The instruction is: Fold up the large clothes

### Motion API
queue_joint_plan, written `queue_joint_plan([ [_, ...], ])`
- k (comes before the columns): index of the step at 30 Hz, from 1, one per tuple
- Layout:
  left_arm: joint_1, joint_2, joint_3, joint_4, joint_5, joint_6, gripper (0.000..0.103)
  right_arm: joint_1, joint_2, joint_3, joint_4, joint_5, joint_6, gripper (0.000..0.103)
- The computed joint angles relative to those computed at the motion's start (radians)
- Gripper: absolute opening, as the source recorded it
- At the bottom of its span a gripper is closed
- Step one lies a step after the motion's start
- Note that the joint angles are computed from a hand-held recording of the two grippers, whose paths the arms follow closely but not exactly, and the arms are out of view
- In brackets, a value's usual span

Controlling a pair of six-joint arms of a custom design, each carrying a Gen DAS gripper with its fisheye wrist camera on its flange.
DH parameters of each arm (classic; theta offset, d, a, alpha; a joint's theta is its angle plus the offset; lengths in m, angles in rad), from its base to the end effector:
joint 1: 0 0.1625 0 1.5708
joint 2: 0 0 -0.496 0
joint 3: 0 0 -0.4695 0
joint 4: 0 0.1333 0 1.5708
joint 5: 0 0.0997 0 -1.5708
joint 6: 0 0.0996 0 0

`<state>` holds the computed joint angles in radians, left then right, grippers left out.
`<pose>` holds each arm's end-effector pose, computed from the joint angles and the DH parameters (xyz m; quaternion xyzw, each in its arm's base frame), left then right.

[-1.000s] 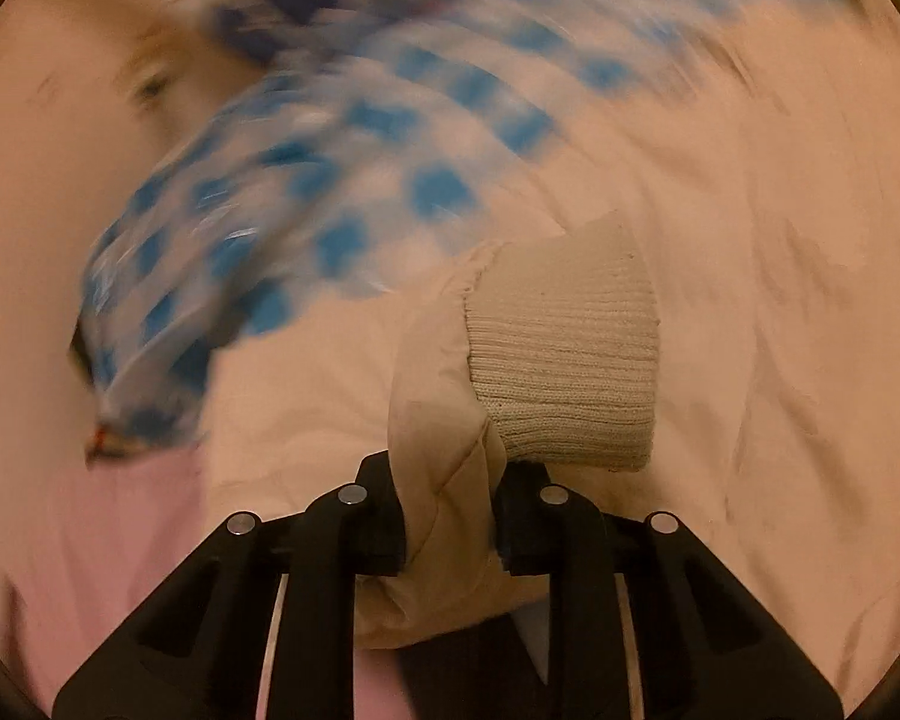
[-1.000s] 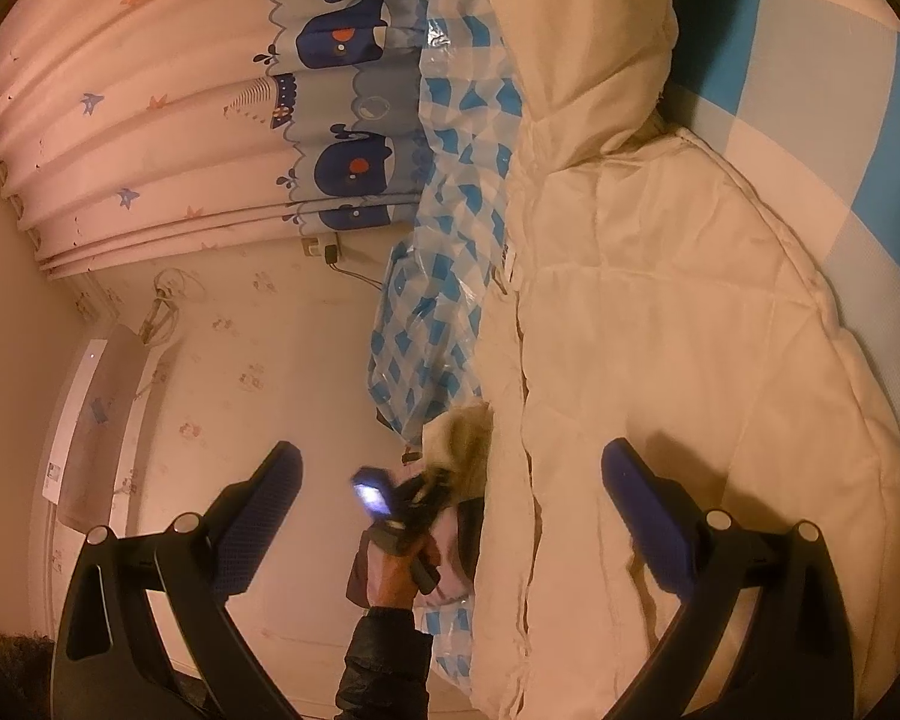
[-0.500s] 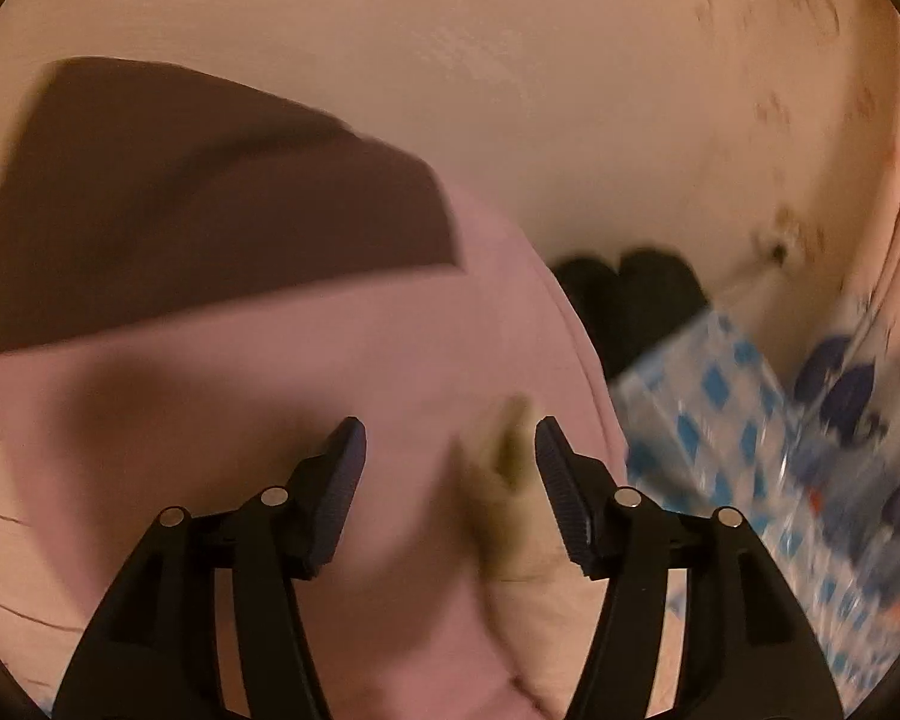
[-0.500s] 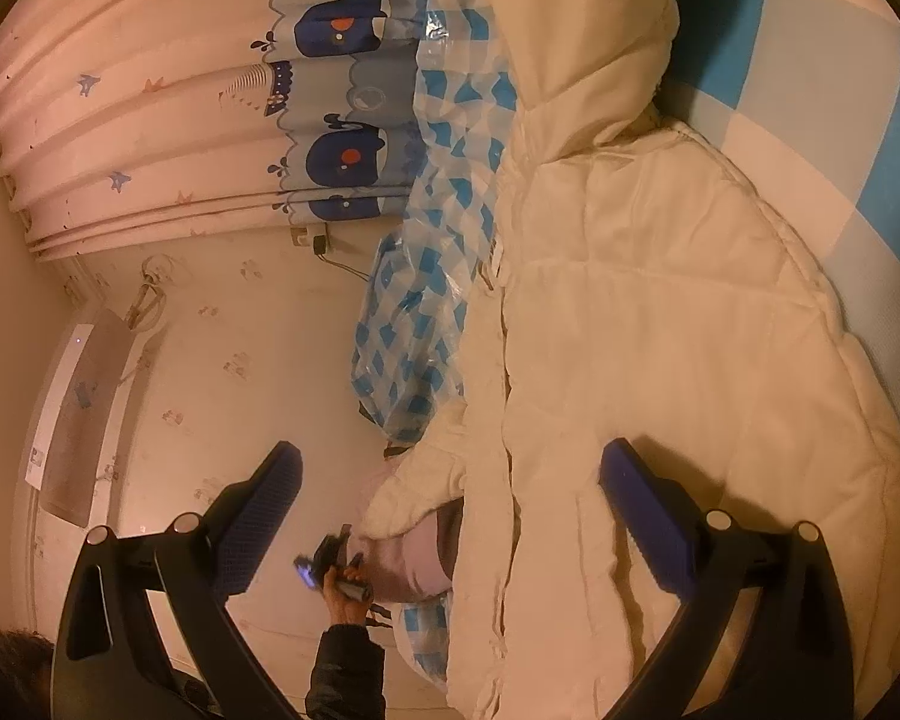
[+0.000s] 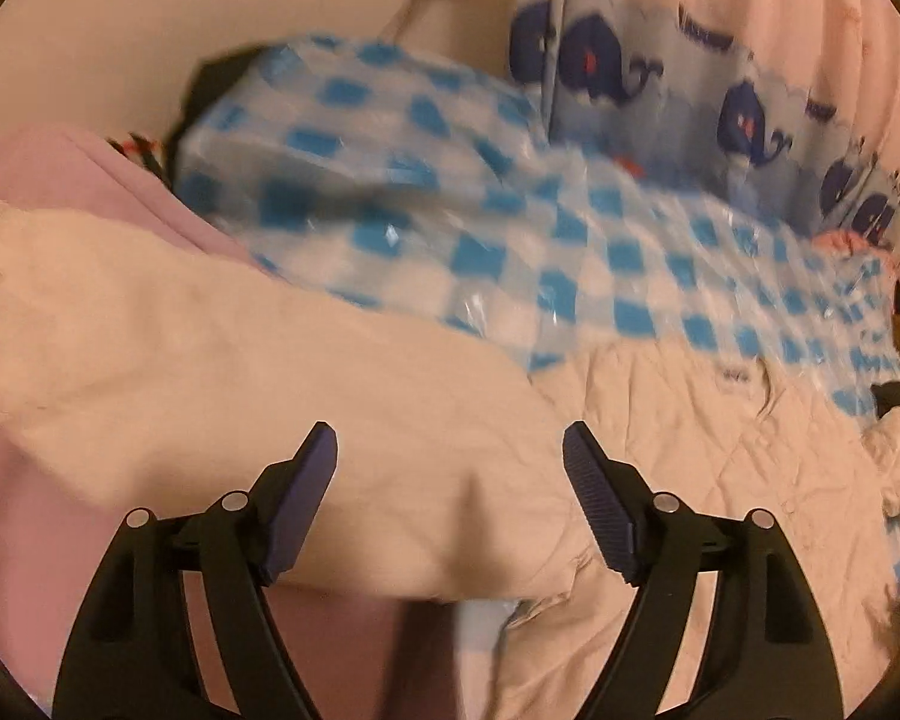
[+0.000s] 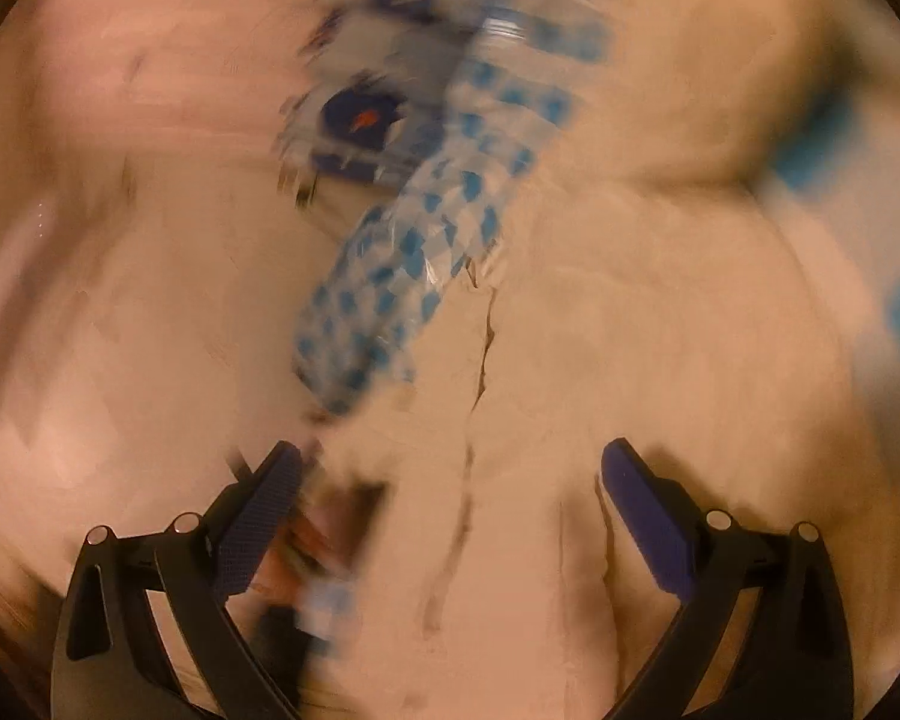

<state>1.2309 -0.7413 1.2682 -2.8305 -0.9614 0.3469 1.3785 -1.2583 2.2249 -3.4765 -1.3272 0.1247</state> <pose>-0.1208 -0.9123 0.2673 0.1987 0.8748 -0.3408 0.2813 0.0481 -0.5759 0.2715 0.0854 0.8827 -0.4525 0.0931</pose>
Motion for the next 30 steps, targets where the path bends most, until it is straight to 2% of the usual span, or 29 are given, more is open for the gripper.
queue_joint_plan([
  [1, 0.002, 0.026, -0.024, 0.013, 0.035, -0.006, 0.074, 0.051, -0.002, -0.007, -0.006, -0.105, -0.102, 0.096],
  [2, 0.009, 0.057, -0.065, 0.063, 0.104, -0.033, 0.074, 0.094, 0.005, -0.016, -0.01, -0.209, -0.166, 0.096],
  [4, 0.026, 0.084, -0.11, 0.142, 0.143, -0.091, 0.074, 0.154, 0.043, -0.038, -0.008, -0.408, -0.259, 0.096],
  [5, 0.035, 0.087, -0.121, 0.166, 0.128, -0.119, 0.074, 0.167, 0.054, -0.054, 0.035, -0.485, -0.26, 0.096],
  [6, 0.037, 0.083, -0.121, 0.177, 0.117, -0.136, 0.074, 0.163, 0.063, -0.073, 0.116, -0.535, -0.224, 0.096],
  [8, 0.023, 0.056, -0.078, 0.162, 0.119, -0.149, 0.074, 0.14, 0.082, -0.104, 0.264, -0.576, -0.155, 0.096],
  [9, 0.014, 0.041, -0.051, 0.146, 0.119, -0.152, 0.074, 0.143, 0.084, -0.108, 0.278, -0.592, -0.155, 0.096],
  [11, -0.014, -0.025, 0.053, 0.103, 0.056, -0.131, 0.074, 0.169, 0.089, -0.106, 0.236, -0.629, -0.196, 0.096],
  [13, -0.042, -0.115, 0.199, 0.066, -0.059, -0.1, 0.075, 0.202, 0.104, -0.091, 0.116, -0.667, -0.275, 0.096],
  [14, -0.054, -0.146, 0.254, 0.058, -0.1, -0.093, 0.079, 0.224, 0.112, -0.086, 0.065, -0.688, -0.331, 0.096],
  [16, -0.08, -0.213, 0.383, 0.053, -0.181, -0.061, 0.086, 0.24, 0.121, -0.085, 0.055, -0.712, -0.378, 0.096],
  [18, -0.094, -0.253, 0.472, 0.077, -0.202, -0.043, 0.086, 0.246, 0.134, -0.115, 0.187, -0.784, -0.352, 0.096],
  [19, -0.093, -0.263, 0.509, 0.108, -0.209, -0.041, 0.086, 0.223, 0.168, -0.134, 0.257, -0.815, -0.327, 0.097],
  [20, -0.09, -0.262, 0.517, 0.149, -0.196, -0.058, 0.086, 0.222, 0.182, -0.144, 0.285, -0.84, -0.328, 0.098],
  [22, -0.07, -0.227, 0.522, 0.221, -0.125, -0.079, 0.086, 0.239, 0.206, -0.154, 0.259, -0.895, -0.357, 0.097],
  [24, -0.061, -0.23, 0.556, 0.156, -0.129, -0.038, 0.086, 0.248, 0.212, -0.151, 0.236, -0.913, -0.374, 0.097],
  [26, -0.083, -0.244, 0.566, 0.162, -0.095, -0.114, 0.086, 0.256, 0.187, -0.141, 0.271, -0.905, -0.353, 0.097],
  [28, -0.103, -0.296, 0.613, 0.129, -0.154, -0.157, 0.086, 0.286, 0.143, -0.096, 0.266, -0.898, -0.327, 0.097],
  [29, -0.124, -0.326, 0.659, 0.065, -0.172, -0.126, 0.086, 0.3, 0.132, -0.075, 0.246, -0.889, -0.337, 0.097],
  [30, -0.142, -0.343, 0.696, 0.017, -0.164, -0.093, 0.086, 0.321, 0.125, -0.048, 0.222, -0.911, -0.364, 0.097],
])
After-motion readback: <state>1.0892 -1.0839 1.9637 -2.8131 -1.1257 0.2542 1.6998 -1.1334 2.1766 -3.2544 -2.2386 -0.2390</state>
